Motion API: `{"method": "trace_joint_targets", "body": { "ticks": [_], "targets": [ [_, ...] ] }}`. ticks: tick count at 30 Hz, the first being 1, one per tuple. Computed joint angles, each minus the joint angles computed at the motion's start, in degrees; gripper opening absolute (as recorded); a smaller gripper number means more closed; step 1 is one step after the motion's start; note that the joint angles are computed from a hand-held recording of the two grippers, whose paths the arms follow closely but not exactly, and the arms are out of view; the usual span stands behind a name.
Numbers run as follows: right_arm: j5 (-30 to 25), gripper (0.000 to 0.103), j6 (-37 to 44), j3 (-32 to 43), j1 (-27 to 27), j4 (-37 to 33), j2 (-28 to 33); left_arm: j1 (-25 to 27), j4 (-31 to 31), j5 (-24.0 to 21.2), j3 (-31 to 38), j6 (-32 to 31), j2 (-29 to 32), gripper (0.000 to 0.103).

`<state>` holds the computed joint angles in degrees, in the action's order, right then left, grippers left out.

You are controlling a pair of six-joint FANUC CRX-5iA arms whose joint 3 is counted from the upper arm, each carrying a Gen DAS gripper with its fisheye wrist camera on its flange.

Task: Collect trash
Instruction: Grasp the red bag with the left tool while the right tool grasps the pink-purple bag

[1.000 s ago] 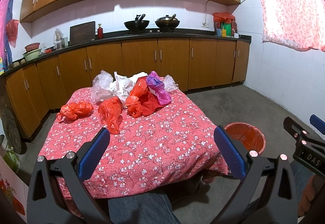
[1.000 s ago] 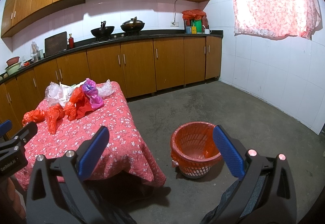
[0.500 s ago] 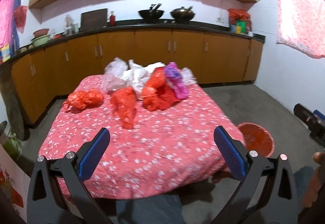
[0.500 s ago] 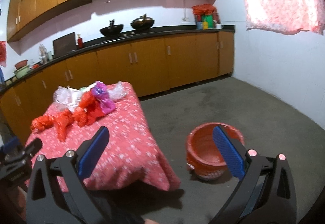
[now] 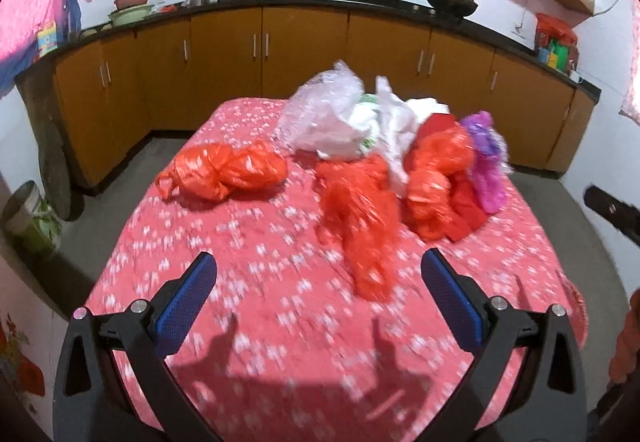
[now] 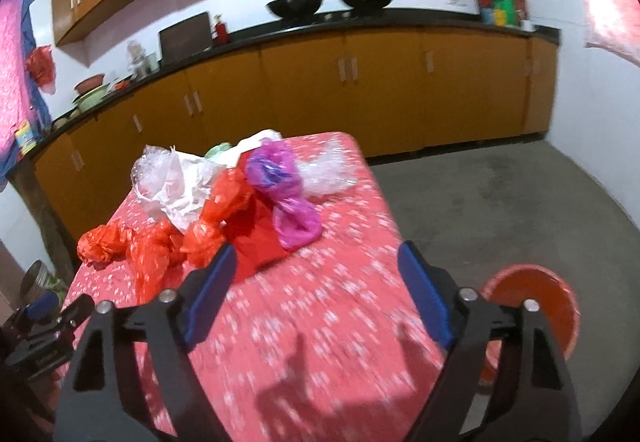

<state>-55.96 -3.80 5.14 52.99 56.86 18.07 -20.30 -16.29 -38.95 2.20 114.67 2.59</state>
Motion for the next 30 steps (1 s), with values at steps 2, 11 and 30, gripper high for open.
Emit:
{"method": "trace_joint_targets", "body": {
  "ticks": [2, 11, 30],
  "targets": [
    [2.14, 0.078, 3.02, 3.14, -2.05, -0.49, 3.04, 1.25, 2.83, 2.32, -0.14, -2.90, 1.10, 0.101],
    [2.03, 0.078, 15.44, 16.93, -7.02, -9.46, 13.82, 3.78, 10.24, 5.97, 1.32, -11.25, 5.42, 0.100],
    [1.45, 0.042, 22.14, 24.47, -8.44, -10.02, 20.08, 2.62, 12.15, 3.13, 7.79, -15.19, 11.83, 0.083]
  ]
}}
